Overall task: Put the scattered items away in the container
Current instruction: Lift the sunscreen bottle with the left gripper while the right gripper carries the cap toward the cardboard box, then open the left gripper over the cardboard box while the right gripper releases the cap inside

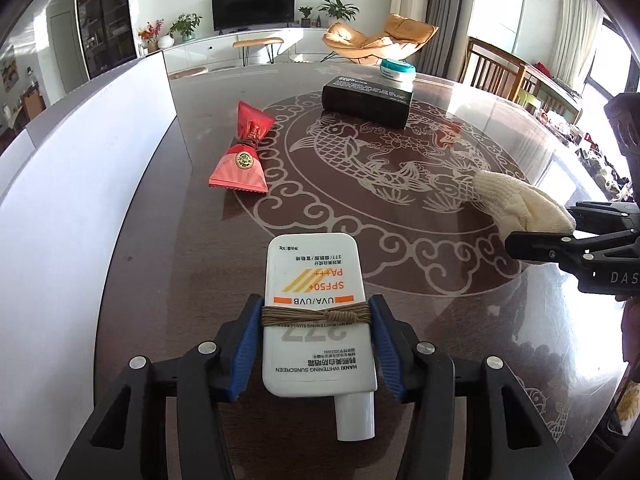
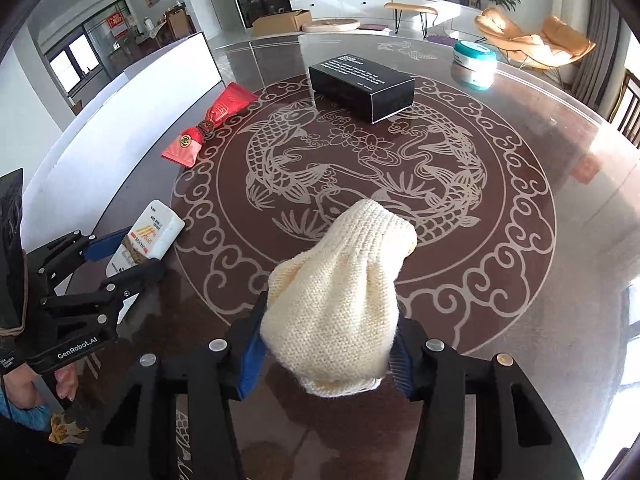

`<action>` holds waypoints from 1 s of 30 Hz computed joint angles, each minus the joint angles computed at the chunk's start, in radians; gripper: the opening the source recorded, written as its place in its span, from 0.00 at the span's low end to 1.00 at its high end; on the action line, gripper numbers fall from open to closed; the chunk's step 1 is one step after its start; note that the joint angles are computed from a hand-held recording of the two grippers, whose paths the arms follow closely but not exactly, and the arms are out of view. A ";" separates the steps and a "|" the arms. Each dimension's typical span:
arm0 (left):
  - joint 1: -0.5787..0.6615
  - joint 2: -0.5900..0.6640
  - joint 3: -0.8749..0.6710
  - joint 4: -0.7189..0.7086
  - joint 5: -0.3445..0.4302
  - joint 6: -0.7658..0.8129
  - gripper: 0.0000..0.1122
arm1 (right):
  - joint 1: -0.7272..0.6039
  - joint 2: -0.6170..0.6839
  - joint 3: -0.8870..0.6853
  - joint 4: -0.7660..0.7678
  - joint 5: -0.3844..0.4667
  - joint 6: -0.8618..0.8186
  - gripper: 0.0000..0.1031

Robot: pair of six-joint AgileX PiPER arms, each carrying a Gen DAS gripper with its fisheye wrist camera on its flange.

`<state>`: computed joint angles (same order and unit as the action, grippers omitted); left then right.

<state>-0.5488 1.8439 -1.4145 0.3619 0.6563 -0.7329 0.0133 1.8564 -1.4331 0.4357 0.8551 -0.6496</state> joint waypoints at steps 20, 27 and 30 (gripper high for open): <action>0.315 -0.461 0.105 -0.045 0.178 0.153 0.47 | 0.333 -0.018 -0.384 0.206 0.211 0.070 0.51; 0.682 -0.598 0.348 -0.232 0.154 0.405 0.47 | 0.606 0.213 -0.673 0.256 0.290 0.083 0.51; 0.733 -0.606 0.405 -0.283 0.139 0.474 0.47 | 0.698 0.292 -0.724 0.184 0.297 0.102 0.51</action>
